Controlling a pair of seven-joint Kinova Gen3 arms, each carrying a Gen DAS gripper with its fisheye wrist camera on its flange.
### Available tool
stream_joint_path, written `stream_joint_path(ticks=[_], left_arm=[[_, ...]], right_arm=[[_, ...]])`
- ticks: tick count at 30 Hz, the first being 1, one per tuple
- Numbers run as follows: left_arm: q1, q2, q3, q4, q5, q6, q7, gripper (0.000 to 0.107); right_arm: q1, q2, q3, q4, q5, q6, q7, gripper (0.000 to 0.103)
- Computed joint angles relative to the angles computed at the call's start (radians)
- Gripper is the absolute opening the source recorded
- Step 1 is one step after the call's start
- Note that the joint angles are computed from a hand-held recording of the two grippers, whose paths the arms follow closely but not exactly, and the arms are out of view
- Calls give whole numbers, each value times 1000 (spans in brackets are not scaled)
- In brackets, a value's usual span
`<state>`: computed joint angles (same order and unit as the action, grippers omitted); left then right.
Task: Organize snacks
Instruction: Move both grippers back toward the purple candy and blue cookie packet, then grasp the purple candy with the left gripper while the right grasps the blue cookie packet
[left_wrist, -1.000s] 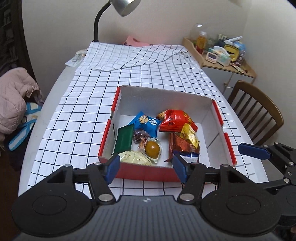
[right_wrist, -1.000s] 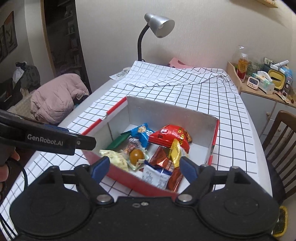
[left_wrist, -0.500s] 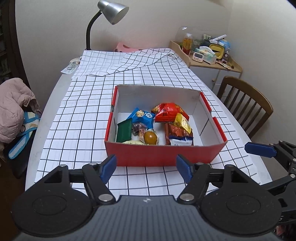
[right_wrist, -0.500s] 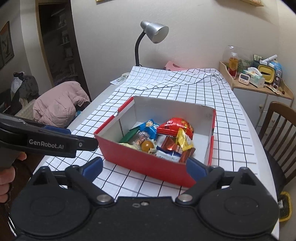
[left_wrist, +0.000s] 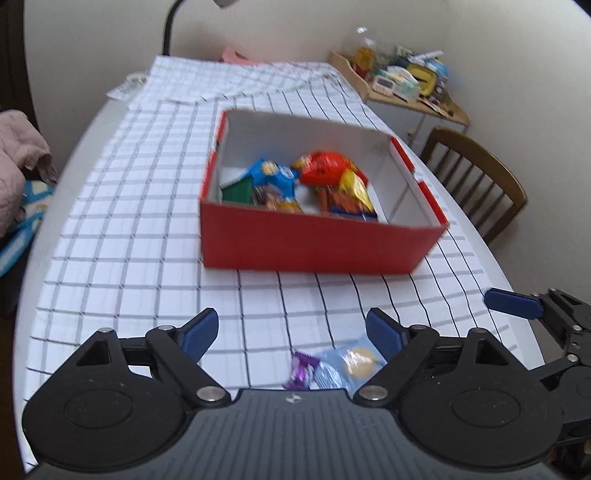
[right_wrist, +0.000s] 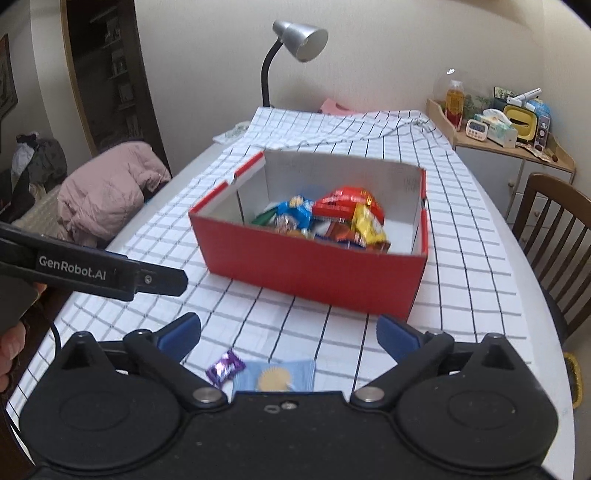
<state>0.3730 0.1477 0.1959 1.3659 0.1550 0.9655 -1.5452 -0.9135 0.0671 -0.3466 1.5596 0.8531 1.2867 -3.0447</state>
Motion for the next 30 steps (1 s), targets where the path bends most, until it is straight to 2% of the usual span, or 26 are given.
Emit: stream_joint_path(ticks=[3, 8, 18, 23, 30], left_arm=[[11, 4, 3, 31, -17, -16, -4, 88], [54, 37, -1, 49, -107, -8, 48, 88], [97, 72, -2, 108, -192, -42, 40, 88], [113, 87, -4, 115, -215, -65, 49, 88], [95, 105, -1, 105, -176, -66, 33, 87]], right_arm=[[-9, 20, -1, 14, -8, 4, -16, 102], [-26, 54, 15, 38, -33, -2, -20, 102], [-10, 82, 50, 96, -85, -116, 38, 97], [2, 94, 69, 104, -97, -156, 90, 96], [28, 93, 85, 123, -118, -223, 129, 84]])
